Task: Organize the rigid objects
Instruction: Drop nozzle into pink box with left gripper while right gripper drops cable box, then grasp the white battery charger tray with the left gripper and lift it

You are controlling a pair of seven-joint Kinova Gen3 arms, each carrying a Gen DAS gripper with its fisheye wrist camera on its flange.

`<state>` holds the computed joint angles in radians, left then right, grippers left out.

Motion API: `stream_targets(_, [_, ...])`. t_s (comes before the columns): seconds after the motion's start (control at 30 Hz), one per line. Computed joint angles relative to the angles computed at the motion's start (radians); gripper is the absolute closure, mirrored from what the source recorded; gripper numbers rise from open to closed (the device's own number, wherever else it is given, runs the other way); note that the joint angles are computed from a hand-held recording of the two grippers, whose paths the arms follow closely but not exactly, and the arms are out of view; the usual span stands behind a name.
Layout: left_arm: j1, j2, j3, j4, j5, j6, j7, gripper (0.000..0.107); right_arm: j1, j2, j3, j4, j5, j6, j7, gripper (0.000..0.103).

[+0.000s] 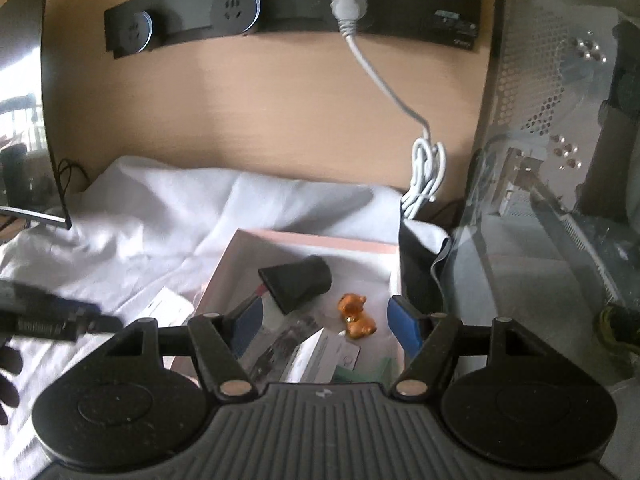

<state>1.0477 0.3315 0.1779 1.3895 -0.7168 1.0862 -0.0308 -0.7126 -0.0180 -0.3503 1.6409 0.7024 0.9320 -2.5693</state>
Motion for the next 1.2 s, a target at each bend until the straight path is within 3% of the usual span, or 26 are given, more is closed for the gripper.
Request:
stream_targets(0.13, [0.027,-0.041,0.006,0.090,-0.025,0.044,0.097,0.057,-0.013,-0.019,-0.020,0.042,-0.024,0.010,0.013,0.034])
stream_targets(0.23, [0.011,-0.082,0.027,0.152,-0.047,0.014,0.140,0.057,-0.027,-0.028,-0.042,0.075,-0.046,0.035,0.010,0.034])
stream_targets(0.33, [-0.030,-0.077,0.050,0.152,-0.056,-0.042,0.102,0.057,-0.042,-0.028,-0.059,0.102,-0.075,0.058,-0.013,0.034])
stream_targets(0.47, [-0.060,-0.014,0.036,0.082,-0.062,-0.095,0.008,0.057,-0.069,-0.018,-0.074,0.128,-0.100,0.093,-0.075,0.034])
stream_targets(0.63, [-0.066,0.094,-0.010,-0.068,-0.031,-0.087,-0.153,0.057,-0.099,-0.020,-0.085,0.158,-0.123,0.112,-0.140,0.034])
stream_targets(0.73, [-0.053,0.160,-0.037,-0.156,-0.008,-0.033,-0.244,0.057,-0.111,-0.018,-0.088,0.173,-0.133,0.124,-0.174,0.034])
stream_targets(0.93, [0.003,0.208,-0.126,-0.196,-0.005,0.001,-0.237,0.054,-0.111,-0.011,-0.073,0.205,-0.193,0.107,-0.218,0.034])
stream_targets(1.07, [-0.018,0.231,-0.119,-0.234,0.042,0.035,-0.321,0.051,-0.126,-0.009,-0.081,0.216,-0.172,0.109,-0.263,0.033])
stream_targets(1.2, [-0.011,0.228,-0.141,-0.217,0.049,0.013,-0.309,0.052,-0.122,-0.022,-0.073,0.227,-0.183,0.083,-0.272,0.029])
